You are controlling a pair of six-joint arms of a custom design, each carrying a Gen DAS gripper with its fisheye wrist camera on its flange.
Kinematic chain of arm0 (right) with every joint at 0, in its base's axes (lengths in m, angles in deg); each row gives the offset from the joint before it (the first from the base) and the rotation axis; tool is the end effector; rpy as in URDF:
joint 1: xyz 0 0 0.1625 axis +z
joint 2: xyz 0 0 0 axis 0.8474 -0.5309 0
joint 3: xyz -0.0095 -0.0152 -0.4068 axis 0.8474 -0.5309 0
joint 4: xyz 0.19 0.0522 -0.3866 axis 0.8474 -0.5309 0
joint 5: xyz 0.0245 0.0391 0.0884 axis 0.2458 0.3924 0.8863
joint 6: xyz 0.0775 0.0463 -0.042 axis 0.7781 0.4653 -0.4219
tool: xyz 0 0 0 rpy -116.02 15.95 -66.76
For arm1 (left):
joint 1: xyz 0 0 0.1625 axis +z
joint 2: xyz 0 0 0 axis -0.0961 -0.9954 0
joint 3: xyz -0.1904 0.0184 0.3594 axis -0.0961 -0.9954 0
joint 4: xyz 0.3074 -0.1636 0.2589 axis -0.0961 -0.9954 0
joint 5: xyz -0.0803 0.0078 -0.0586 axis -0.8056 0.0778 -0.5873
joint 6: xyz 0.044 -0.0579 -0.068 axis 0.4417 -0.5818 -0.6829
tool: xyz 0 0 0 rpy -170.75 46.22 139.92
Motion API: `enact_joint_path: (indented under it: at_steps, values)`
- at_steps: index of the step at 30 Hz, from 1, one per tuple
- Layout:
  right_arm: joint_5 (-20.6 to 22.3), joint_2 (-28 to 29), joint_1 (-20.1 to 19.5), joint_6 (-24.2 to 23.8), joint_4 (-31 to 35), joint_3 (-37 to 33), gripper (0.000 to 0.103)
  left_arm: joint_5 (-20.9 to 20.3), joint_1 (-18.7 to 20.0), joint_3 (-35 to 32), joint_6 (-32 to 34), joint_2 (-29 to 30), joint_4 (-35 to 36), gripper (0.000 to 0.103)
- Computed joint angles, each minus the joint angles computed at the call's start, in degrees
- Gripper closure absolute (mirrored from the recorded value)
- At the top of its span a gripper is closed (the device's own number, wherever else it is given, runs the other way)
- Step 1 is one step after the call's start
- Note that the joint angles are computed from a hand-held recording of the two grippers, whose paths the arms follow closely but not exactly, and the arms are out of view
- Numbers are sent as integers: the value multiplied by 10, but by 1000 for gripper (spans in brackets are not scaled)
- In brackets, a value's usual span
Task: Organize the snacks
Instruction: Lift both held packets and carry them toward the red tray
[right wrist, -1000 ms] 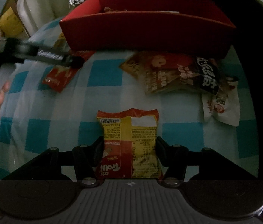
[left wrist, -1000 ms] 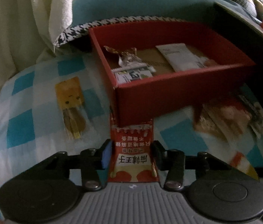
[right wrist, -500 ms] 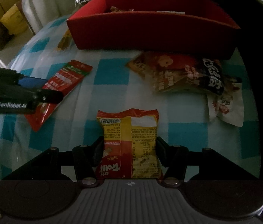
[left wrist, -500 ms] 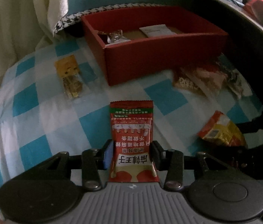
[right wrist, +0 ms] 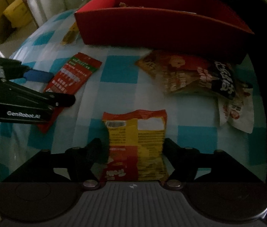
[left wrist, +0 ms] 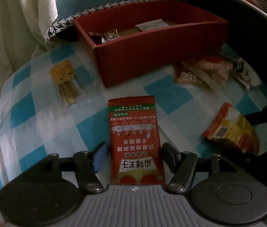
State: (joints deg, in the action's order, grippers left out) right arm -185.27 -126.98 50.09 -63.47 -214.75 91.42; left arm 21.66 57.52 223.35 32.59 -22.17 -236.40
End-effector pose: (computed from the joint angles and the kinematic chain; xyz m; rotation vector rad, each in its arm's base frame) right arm 0.2444 -0.4795 -0.0494 1.0951 -2.3700 0.0845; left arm -0.0450 -0.4050 0.1501 0.1722 2.2663 -0.6342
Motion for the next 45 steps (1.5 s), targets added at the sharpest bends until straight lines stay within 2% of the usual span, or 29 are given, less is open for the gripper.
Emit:
enact_joint_path:
  at_steps: [3, 4, 5, 7, 11, 16, 18, 20, 21, 24, 25, 28, 34, 45]
  values:
    - [-7, 8, 2, -5, -2, -1, 10, -2, 2, 2, 5, -5, -4, 44]
    - [-12, 10, 3, -6, -2, -2, 2, -1, 1, 3, 5, -4, -5, 43]
    - [-19, 13, 2, -3, 2, -4, 0, 0, 1, 3, 4, -3, -5, 43]
    - [-29, 20, 2, -11, -14, -2, 0, -1, 1, 3, 3, -4, -4, 43]
    - [-23, 18, -1, -15, -17, 0, 0, -2, 1, 3, 5, -4, -5, 42]
    - [-15, 25, -5, -45, -78, 18, 0, -1, 6, 2, 8, -1, -7, 30]
    - [-15, 27, -6, -59, -95, 23, 0, -1, 7, 2, 10, 1, -12, 29]
    - [-12, 21, -6, -46, -76, 18, 0, 1, 6, 3, 9, 1, -15, 29]
    - [-9, 17, -7, -33, -66, 15, 2, 1, 5, 5, 9, 1, -18, 32]
    - [-22, 14, -6, -22, -80, 7, 22, -3, 1, 9, 18, -2, -28, 52]
    - [-27, 16, -5, -24, -87, 5, 28, -2, -1, 7, 14, -3, -21, 54]
    - [-36, 20, -3, -28, -107, 5, 39, -1, -4, 8, 10, -6, -16, 59]
    - [-22, 12, -2, -14, -81, -2, 41, -18, -1, 7, 5, -23, -19, 63]
    - [18, -6, -2, 5, -96, -6, 41, -25, -11, 10, 17, -44, -52, 63]
